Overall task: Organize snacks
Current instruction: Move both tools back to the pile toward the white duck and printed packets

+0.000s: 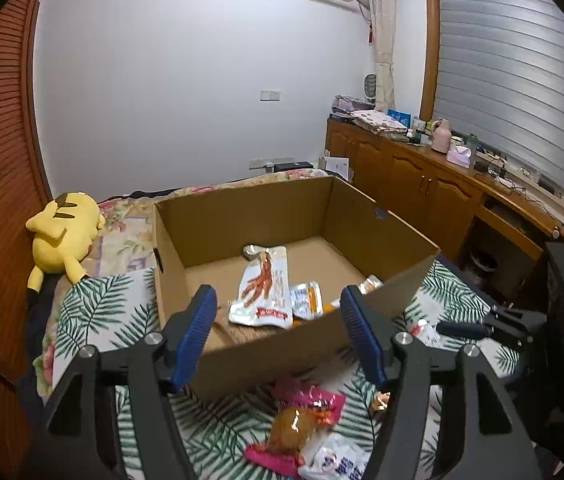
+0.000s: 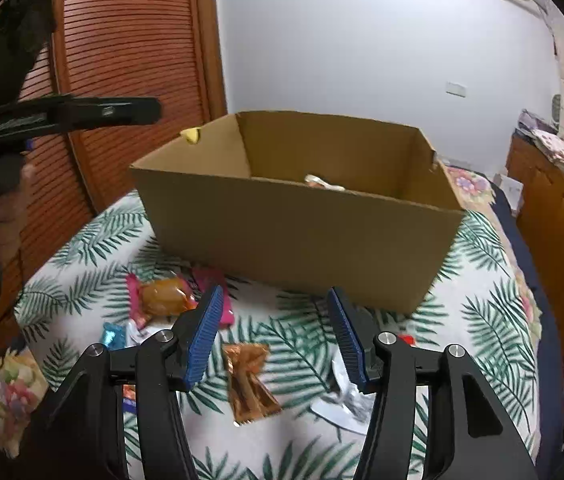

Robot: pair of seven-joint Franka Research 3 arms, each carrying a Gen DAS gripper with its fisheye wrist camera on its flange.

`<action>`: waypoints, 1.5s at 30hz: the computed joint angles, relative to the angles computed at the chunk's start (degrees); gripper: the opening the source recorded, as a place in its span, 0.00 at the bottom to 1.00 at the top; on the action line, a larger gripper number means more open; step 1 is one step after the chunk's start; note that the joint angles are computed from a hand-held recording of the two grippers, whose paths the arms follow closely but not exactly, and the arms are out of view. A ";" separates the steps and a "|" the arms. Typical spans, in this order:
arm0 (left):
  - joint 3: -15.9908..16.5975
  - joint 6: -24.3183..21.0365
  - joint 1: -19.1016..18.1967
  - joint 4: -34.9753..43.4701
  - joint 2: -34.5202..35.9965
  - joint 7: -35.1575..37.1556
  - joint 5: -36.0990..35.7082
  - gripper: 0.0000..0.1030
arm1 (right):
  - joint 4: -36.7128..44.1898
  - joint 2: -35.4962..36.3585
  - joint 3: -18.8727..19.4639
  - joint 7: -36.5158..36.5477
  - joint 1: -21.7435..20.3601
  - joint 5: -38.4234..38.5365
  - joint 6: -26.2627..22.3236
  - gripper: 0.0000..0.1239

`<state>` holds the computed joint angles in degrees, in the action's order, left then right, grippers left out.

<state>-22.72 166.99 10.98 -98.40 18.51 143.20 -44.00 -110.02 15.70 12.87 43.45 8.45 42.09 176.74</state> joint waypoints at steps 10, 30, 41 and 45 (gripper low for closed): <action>-0.57 2.56 -0.29 -8.51 -3.66 10.11 -11.66 0.65 | -5.08 0.17 -7.47 11.87 2.52 -9.42 2.07 0.54; 2.47 5.43 -5.74 -17.32 -5.03 9.66 -15.55 0.65 | 1.49 5.79 -10.56 23.39 2.00 -21.02 -6.28 0.56; 0.80 7.68 -4.99 -20.21 -3.94 -1.79 -5.55 0.65 | 1.97 5.82 -6.68 19.62 -1.64 -17.70 -8.50 0.59; 0.21 8.62 -4.48 -21.02 -3.76 -6.92 -1.03 0.65 | 3.06 6.33 -8.90 21.22 0.19 -19.36 -10.89 0.60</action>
<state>-22.52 175.62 6.49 -119.42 14.75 136.29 -45.03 -106.96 22.03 3.96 64.67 8.64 22.73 165.85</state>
